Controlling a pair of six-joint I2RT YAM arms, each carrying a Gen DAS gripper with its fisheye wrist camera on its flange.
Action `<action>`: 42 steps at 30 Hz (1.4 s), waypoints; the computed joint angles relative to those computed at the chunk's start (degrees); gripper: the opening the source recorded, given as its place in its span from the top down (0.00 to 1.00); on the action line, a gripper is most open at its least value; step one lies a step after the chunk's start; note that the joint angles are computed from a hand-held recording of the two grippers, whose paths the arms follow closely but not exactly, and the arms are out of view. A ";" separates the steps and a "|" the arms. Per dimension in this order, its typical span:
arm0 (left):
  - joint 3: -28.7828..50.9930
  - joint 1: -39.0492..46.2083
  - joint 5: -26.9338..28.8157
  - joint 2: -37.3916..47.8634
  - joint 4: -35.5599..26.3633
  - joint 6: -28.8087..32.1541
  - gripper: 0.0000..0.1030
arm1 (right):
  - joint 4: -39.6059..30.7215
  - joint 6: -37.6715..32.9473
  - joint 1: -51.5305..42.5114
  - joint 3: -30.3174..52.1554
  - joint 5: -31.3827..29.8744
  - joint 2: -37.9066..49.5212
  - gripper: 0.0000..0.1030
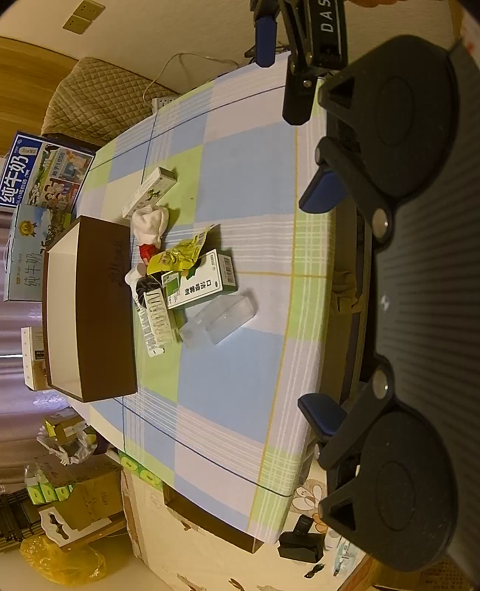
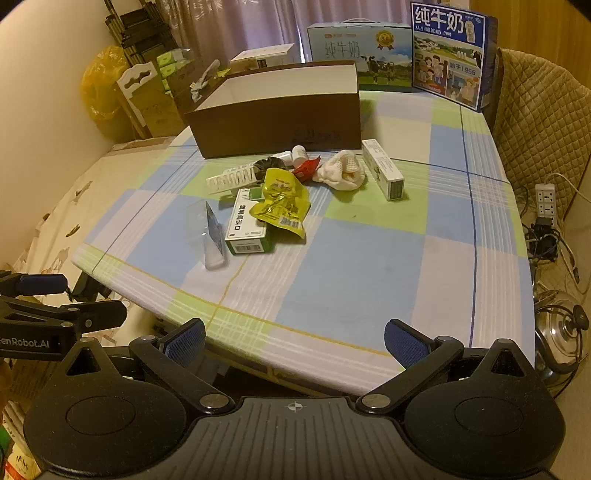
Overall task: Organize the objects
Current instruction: 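Move left tool to the clear plastic case while right tool approaches the white medicine box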
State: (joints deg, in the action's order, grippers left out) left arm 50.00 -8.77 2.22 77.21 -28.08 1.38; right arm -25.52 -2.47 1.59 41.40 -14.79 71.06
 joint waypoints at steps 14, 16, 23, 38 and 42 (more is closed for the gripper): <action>-1.19 0.19 0.28 -0.87 0.15 -0.03 0.01 | -0.28 -0.35 0.02 -1.08 -0.37 -0.96 0.02; -0.70 -0.20 0.01 -0.17 0.26 -0.55 0.01 | 0.00 -0.81 -0.36 -0.87 -0.57 -0.32 0.02; 1.86 -1.74 -1.11 3.71 0.75 -2.01 0.01 | 0.56 -2.92 -2.63 1.28 -2.20 3.63 0.02; 11.55 -2.19 -4.06 16.29 1.98 -6.66 0.02 | 3.51 -8.21 -6.81 11.40 -4.99 18.75 0.03; 14.34 -1.75 -4.36 20.13 2.26 -8.45 0.07 | 3.85 -9.72 -7.67 14.76 -5.61 23.39 0.05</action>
